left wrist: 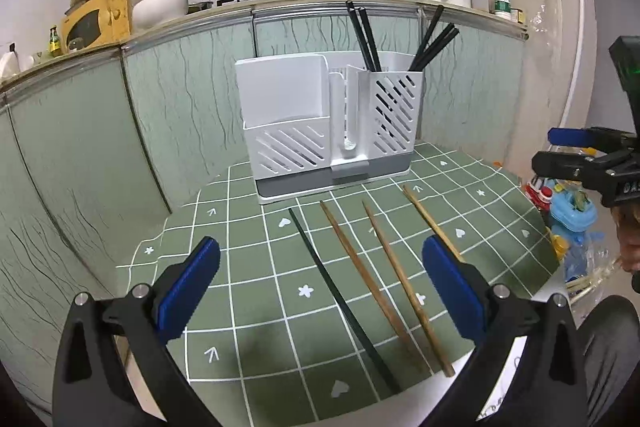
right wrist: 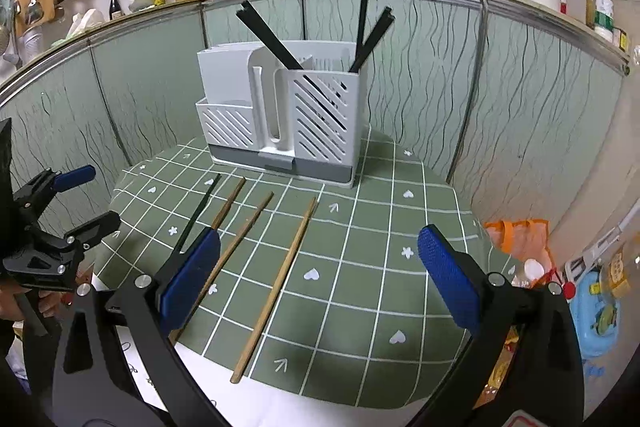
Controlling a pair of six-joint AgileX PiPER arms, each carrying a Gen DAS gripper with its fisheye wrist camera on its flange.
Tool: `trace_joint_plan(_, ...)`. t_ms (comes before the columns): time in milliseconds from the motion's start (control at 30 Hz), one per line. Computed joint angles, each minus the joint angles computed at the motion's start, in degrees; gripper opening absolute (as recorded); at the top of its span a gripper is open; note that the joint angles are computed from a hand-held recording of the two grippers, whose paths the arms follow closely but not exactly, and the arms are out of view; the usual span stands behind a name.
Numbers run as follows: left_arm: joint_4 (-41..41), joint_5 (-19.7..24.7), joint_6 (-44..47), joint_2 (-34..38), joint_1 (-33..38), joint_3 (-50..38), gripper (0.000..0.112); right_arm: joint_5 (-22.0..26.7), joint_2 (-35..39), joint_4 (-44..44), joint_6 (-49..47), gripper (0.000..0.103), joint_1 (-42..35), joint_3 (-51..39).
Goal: Organize utensils
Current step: 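Move both tools back above the remaining bamboo chopsticks, then lower both tools and close them on a pair of bamboo chopsticks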
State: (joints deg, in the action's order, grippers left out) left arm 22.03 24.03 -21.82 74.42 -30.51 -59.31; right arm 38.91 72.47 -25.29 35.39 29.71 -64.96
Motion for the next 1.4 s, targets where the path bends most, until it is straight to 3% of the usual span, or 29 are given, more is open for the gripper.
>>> trace_joint_plan(267, 1.5, -3.1, -5.2, -2.0, 1.6, 5.6, 0.098, -1.9, -1.1, -7.1, 6.9, 0.095, 3.3, 6.2)
trace_joint_plan(400, 14.7, -2.9, -18.8, -1.3, -0.4, 9.4, 0.098, -2.8, -0.6, -10.3, 10.3, 0.094, 5.2, 9.2)
trace_joint_plan(633, 25.2, -3.6, -30.7, -0.7, -2.9, 14.0, 0.098, -5.6, 1.3, -11.9, 15.0, 0.081, 6.2, 13.6)
trace_joint_plan(767, 28.6, -2.3, -34.7, 0.2, -5.1, 14.7, 0.087, -7.5, 2.5, -11.7, 16.3, 0.075, 6.4, 15.2)
trace_joint_plan(867, 29.5, -1.3, -36.1, 1.5, -6.3, 14.4, 0.085, -8.0, 3.7, -13.1, 18.5, 0.071, 7.6, 15.9)
trace_joint_plan(1133, 27.3, 0.3, -34.6, 5.9, -8.6, 11.8, 0.056, -8.6, 7.0, -17.3, 24.1, 0.053, 10.3, 16.4)
trace_joint_plan(1400, 29.3, 0.8, -38.1, 7.2, -9.2, 11.5, 0.009, -7.0, 7.7, -21.8, 30.5, 0.02, 11.3, 17.0)
